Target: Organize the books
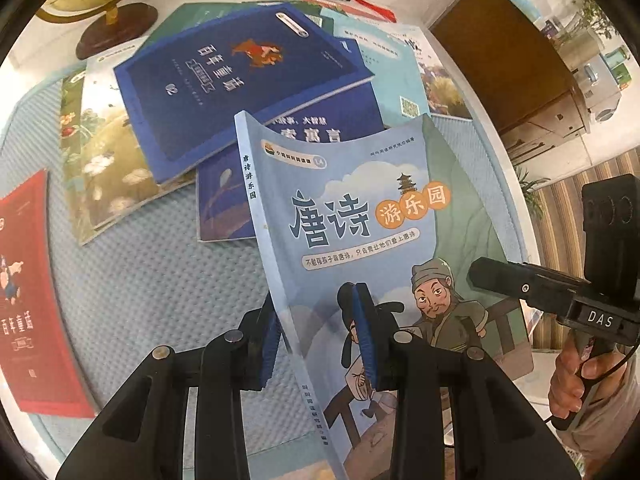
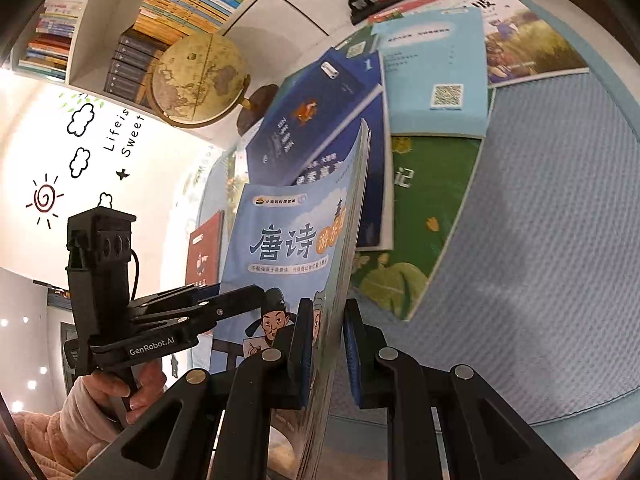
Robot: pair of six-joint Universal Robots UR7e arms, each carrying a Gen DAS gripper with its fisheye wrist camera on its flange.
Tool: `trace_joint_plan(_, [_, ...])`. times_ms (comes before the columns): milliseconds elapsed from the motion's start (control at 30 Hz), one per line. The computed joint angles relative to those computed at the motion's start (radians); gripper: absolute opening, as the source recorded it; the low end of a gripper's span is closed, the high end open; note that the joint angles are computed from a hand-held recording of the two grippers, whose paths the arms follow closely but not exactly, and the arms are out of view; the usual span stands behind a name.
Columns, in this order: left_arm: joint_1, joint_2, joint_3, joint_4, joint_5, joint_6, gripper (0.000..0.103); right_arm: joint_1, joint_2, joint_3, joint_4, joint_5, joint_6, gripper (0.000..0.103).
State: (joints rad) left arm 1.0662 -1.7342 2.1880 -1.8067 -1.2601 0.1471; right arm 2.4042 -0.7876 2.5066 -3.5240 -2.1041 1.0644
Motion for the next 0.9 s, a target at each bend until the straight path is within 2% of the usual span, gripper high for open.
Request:
trace_joint_plan(233, [0.054, 0.000, -0.072, 0.015, -0.009, 0.039, 0.030, 0.018, 0.014, -0.080, 0.063, -0.003, -0.024, 0.016])
trace_joint_plan(433, [0.125, 0.012, -0.151, 0.013, -0.001, 0.071, 0.030, 0.012, 0.063, -0.188, 0.097, 0.018, -0.087, 0.016])
trace_joint_plan(733, [0.286, 0.065, -0.336, 0.016, 0.026, 0.167, 0.030, -0.021, 0.215, -0.458, 0.188, 0.093, -0.224, 0.016])
trace_joint_plan(900, [0.393, 0.141, -0.470, 0.032, 0.037, 0.202, 0.030, -0.044, 0.325, -0.626, 0.238, 0.131, -0.281, 0.016])
